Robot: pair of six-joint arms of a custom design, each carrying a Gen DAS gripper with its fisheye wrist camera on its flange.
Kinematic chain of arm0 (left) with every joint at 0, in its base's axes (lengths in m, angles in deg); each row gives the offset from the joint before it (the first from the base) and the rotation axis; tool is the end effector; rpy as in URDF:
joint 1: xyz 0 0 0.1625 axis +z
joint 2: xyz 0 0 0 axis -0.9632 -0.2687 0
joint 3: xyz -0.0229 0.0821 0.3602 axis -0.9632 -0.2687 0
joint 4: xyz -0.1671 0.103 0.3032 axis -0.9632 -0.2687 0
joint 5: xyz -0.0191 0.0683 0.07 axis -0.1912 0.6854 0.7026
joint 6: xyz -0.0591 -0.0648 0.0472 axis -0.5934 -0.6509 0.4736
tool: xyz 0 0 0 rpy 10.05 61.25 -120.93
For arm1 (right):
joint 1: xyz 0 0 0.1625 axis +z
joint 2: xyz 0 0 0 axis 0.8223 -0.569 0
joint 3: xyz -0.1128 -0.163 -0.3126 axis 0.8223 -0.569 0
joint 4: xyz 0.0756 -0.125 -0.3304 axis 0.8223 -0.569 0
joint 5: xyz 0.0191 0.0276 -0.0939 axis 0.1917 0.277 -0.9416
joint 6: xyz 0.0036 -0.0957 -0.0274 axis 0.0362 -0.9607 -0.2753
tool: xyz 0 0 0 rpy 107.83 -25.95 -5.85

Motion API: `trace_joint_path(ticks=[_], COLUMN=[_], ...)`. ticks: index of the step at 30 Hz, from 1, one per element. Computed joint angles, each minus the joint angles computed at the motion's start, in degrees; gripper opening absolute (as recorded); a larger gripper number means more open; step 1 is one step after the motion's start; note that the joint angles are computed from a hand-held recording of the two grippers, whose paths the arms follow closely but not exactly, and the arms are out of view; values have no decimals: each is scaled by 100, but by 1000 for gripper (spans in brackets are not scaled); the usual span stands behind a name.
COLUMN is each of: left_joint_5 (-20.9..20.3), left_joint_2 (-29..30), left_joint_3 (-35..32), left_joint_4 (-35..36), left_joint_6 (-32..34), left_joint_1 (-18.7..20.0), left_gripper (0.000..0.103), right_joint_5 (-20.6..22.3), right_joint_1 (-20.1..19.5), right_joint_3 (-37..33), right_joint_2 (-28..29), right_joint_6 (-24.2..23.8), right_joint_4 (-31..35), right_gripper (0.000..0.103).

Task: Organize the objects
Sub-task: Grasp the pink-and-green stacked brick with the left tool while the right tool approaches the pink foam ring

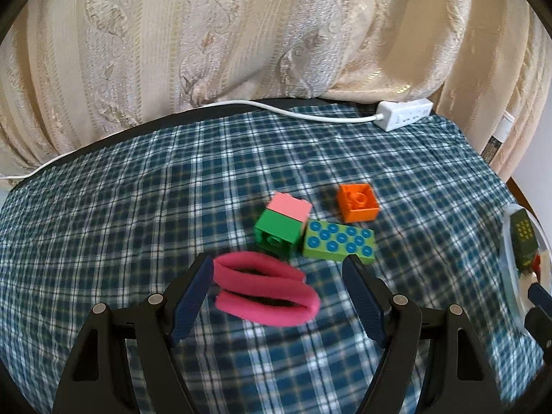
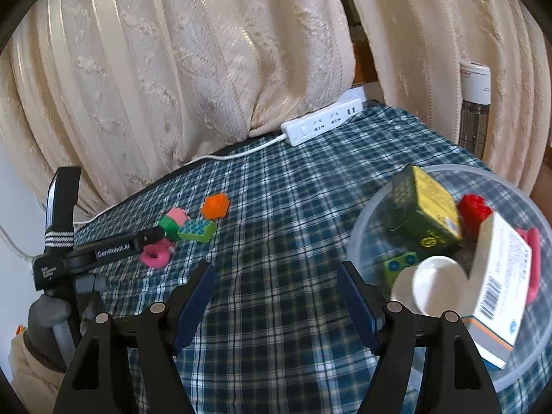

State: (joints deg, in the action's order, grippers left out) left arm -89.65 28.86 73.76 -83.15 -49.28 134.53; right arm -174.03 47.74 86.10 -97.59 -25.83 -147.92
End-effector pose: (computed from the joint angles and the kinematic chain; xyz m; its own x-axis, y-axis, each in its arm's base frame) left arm -0.1427 -0.6499 0.2054 -0.7044 0.2453 -0.6660 0.5695 0.7554 -0.3241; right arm 0.2042 -0.5058 0.1083 -0.8925 0.0493 0.4483 -0.3125 0.6492 -0.6934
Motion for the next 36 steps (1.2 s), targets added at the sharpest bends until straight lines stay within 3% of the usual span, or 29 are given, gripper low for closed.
trace_joint_path(ticks=[23,36], left_joint_5=[-40,-161], left_joint_2=[787,895], left_joint_3=[-1253,-1486], left_joint_4=[543,584], left_joint_6=[173,296], left_joint_1=[348,531], left_gripper=[76,51], right_joint_5=[13,-44], right_joint_1=[43,128], right_joint_3=[-834,-1591], right_joint_2=[442,852], right_joint_6=[0,-94], right_joint_4=[1130,1824], right_gripper=[76,76])
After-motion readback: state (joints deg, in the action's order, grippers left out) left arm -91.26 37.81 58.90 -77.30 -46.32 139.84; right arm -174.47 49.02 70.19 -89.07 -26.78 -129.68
